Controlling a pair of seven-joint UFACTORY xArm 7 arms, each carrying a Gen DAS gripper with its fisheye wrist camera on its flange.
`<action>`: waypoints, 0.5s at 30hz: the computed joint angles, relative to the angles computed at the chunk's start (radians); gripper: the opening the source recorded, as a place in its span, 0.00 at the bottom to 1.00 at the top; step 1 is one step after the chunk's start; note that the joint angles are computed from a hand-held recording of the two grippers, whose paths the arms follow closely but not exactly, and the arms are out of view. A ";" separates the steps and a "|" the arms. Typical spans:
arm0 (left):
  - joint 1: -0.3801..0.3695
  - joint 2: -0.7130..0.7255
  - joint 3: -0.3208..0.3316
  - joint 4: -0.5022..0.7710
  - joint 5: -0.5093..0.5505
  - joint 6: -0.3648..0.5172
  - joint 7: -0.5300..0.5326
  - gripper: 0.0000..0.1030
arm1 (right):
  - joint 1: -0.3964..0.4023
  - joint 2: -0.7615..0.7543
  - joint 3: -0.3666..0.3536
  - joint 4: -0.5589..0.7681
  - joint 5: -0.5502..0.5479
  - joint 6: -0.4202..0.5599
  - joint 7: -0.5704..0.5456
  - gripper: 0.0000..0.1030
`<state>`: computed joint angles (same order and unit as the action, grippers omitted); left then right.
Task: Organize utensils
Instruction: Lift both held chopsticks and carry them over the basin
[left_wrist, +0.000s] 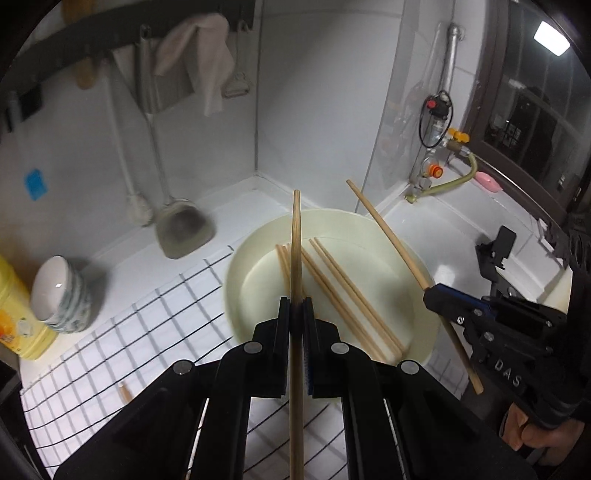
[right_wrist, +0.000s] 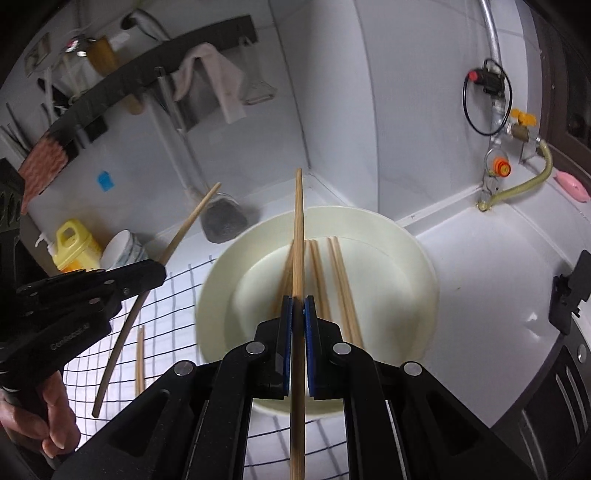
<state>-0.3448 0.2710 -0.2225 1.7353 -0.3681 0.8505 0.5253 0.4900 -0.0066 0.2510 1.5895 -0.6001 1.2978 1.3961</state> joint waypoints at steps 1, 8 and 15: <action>-0.012 0.026 -0.001 0.024 0.009 0.005 -0.022 0.07 | -0.011 -0.017 -0.012 -0.033 0.017 -0.028 -0.014 0.06; -0.085 0.170 0.008 0.153 0.127 0.027 -0.130 0.07 | -0.096 -0.076 -0.043 -0.191 0.122 -0.189 -0.080 0.06; -0.124 0.279 0.028 0.254 0.205 0.057 -0.228 0.07 | -0.147 -0.084 -0.053 -0.268 0.194 -0.261 -0.140 0.06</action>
<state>-0.4689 0.5498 -0.1945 1.9891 -0.1632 0.9078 0.2975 0.3428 -0.0908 0.1984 1.3216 -0.4059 1.0369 1.2561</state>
